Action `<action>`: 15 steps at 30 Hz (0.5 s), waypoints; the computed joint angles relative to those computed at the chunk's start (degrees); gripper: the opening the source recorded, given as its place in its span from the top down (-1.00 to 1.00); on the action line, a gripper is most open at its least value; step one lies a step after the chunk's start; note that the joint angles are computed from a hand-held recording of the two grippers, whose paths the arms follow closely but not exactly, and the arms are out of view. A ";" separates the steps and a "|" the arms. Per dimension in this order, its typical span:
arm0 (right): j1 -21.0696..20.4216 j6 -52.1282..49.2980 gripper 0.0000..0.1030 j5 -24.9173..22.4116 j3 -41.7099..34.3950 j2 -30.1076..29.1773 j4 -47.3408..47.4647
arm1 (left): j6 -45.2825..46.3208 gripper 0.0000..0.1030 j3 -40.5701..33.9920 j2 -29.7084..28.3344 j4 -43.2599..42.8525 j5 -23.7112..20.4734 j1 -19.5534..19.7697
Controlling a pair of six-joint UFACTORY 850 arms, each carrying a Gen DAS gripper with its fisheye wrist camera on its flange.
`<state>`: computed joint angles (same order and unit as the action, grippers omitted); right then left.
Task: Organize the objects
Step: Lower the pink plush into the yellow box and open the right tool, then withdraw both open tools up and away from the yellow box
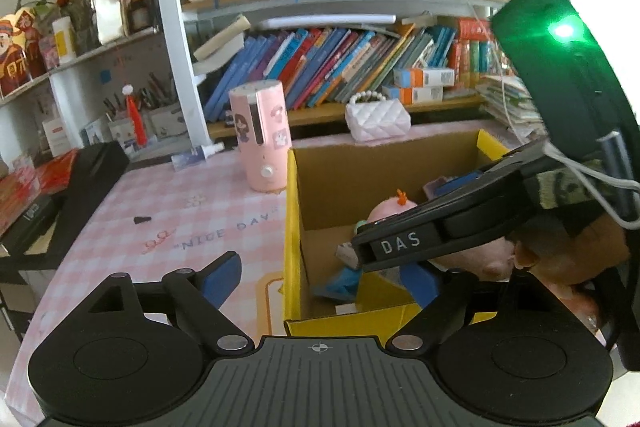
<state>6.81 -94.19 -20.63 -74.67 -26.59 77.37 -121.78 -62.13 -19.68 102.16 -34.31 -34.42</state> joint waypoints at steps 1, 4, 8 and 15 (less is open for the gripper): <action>-0.09 -2.88 -0.49 0.09 1.01 0.92 3.29 | -0.81 -0.72 0.51 0.53 1.01 -0.17 -0.10; -0.24 -12.75 -0.49 0.81 4.51 4.02 15.21 | -3.53 -0.77 2.65 2.58 4.12 -1.00 -0.47; -0.09 -22.74 -0.52 1.97 8.86 8.04 29.65 | -6.40 -0.81 5.97 5.65 7.01 -2.21 -0.85; 1.18 -34.03 -0.56 4.26 16.18 15.00 47.75 | -8.26 -0.82 11.57 10.76 7.01 -2.99 -0.59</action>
